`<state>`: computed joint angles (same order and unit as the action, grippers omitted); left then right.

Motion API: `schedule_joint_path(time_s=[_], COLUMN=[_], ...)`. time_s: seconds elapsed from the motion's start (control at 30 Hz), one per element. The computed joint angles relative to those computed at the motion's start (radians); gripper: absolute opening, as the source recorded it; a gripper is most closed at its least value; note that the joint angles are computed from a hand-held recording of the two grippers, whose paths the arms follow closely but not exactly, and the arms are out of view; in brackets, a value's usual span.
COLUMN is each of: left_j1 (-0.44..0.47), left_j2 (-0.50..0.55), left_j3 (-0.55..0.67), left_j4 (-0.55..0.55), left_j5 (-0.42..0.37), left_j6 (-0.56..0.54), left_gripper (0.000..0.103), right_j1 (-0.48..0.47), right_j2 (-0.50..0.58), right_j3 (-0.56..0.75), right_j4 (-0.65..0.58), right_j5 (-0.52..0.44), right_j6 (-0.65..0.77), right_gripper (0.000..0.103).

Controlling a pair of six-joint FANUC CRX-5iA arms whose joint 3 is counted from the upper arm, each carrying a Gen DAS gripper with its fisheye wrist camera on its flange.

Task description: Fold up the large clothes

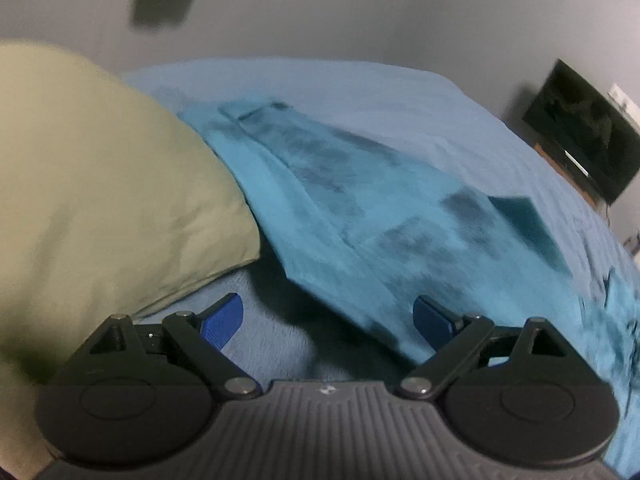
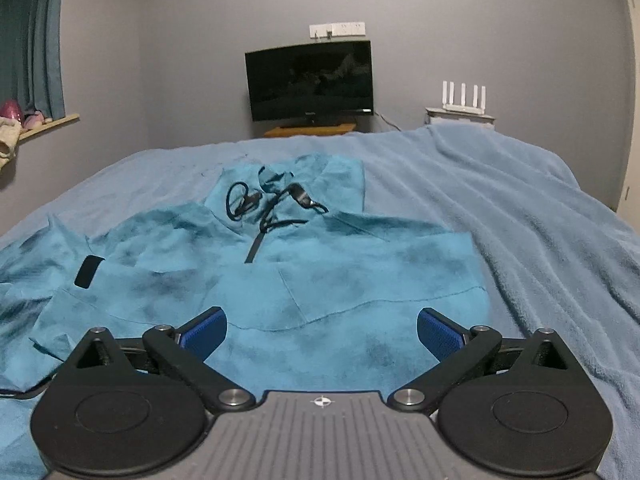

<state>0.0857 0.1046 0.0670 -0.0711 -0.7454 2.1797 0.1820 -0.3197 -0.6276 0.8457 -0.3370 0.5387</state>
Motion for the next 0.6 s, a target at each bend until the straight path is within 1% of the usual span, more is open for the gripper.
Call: schedule_joint_path(time_s=[0.07,0.1,0.2,0.27,0.3,0.33,0.37,0.4,0.43,0.47,0.53,0.6], left_j1=[0.029,0.040,0.050,0.059,0.066,0.079,0.084,0.081,0.070,0.056,0.021,-0.003], left_j2=[0.019,0.028,0.064,0.082,0.084,0.081,0.085,0.090,0.094,0.096,0.094,0.068], left_j3=[-0.028,-0.034,-0.011,-0.006,-0.021,-0.056,-0.070,-0.056,-0.028,0.002,0.061,0.065], left_j4=[0.077,0.095,0.070,0.088,0.126,0.207,0.262,0.264,0.213,0.159,0.026,-0.043], left_j5=[0.055,0.070,0.076,0.084,0.107,0.151,0.171,0.162,0.146,0.131,0.105,0.136], left_j6=[0.002,0.018,0.107,0.107,0.083,0.014,-0.040,-0.068,-0.065,-0.068,-0.035,-0.034], left_gripper=[0.092,0.092,0.091,0.085,0.074,0.048,0.037,0.029,0.013,0.008,0.006,0.005], right_j1=[0.003,0.004,0.010,0.018,0.021,0.024,0.026,0.029,0.031,0.034,0.038,0.039], right_j2=[0.005,0.006,0.019,0.026,0.031,0.036,0.042,0.046,0.049,0.052,0.052,0.052], right_j3=[0.002,0.000,0.005,0.009,0.010,0.011,0.013,0.014,0.015,0.017,0.018,0.018], right_j4=[0.015,0.025,0.044,0.046,0.053,0.063,0.070,0.073,0.075,0.072,0.063,0.056], right_j5=[-0.012,-0.016,-0.033,-0.046,-0.052,-0.055,-0.058,-0.060,-0.062,-0.064,-0.064,-0.062], right_j6=[-0.026,-0.041,-0.058,-0.050,-0.050,-0.052,-0.051,-0.045,-0.039,-0.026,-0.001,0.018], right_gripper=[0.103,0.103,0.102,0.101,0.101,0.100,0.100,0.100,0.099,0.099,0.098,0.098])
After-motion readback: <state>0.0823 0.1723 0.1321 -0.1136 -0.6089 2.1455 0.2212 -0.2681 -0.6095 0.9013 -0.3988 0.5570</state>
